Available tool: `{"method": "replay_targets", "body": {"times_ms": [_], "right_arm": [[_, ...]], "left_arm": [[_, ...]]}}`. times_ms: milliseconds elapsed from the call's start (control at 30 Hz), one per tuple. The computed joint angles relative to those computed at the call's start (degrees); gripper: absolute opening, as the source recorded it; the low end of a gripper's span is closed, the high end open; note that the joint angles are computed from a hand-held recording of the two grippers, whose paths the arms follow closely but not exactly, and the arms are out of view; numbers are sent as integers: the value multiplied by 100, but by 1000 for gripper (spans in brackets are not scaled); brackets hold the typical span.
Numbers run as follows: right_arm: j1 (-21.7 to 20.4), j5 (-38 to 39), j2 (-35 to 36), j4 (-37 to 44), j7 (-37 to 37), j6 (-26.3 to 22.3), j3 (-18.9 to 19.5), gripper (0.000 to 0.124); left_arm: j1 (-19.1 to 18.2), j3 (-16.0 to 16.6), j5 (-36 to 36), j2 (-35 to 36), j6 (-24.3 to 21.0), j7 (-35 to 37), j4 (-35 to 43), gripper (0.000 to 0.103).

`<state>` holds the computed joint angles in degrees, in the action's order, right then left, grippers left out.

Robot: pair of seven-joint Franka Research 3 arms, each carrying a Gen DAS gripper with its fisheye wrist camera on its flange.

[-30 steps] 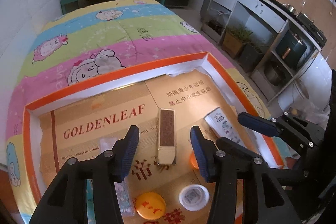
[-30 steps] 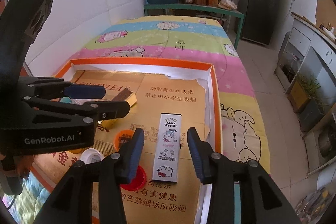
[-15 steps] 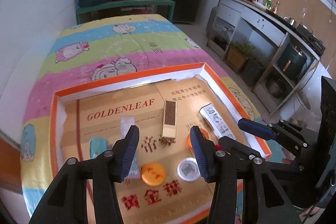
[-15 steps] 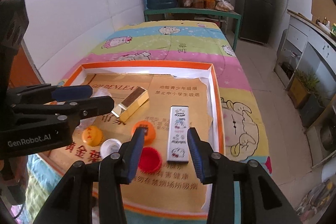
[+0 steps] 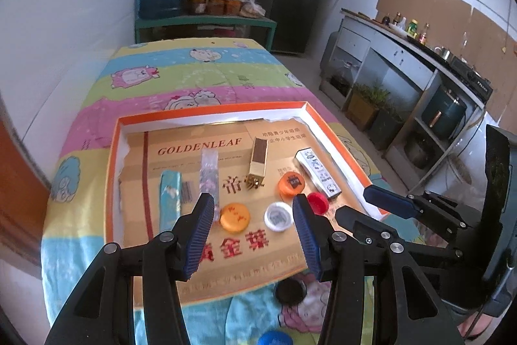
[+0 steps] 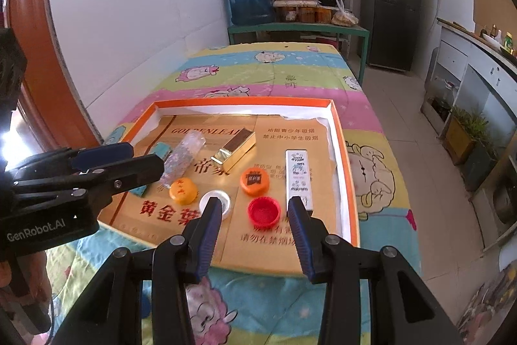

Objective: Organize rigid objects
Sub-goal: 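Withdraw both tools from the lid toward the blue and black caps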

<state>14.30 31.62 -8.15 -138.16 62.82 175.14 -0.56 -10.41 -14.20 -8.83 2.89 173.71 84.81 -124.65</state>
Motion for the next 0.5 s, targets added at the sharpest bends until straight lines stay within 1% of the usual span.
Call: {"method": "replay_targets", "body": {"times_ms": [100, 200, 267, 500], "right_arm": [[0, -25, -138, -130, 58, 5, 29, 43], [6, -104, -295, -274, 161, 21, 50, 43], [28, -135, -376, -348, 218, 34, 43, 43], [121, -240, -747, -673, 389, 87, 40, 43]], "left_arm": [[-18, 7, -113, -217, 129, 6, -264, 52], [-130, 103, -191, -414, 269, -12, -504, 52], [-269, 200, -411, -567, 374, 133, -678, 52], [-683, 588, -301, -960, 538, -90, -1123, 52]]}}
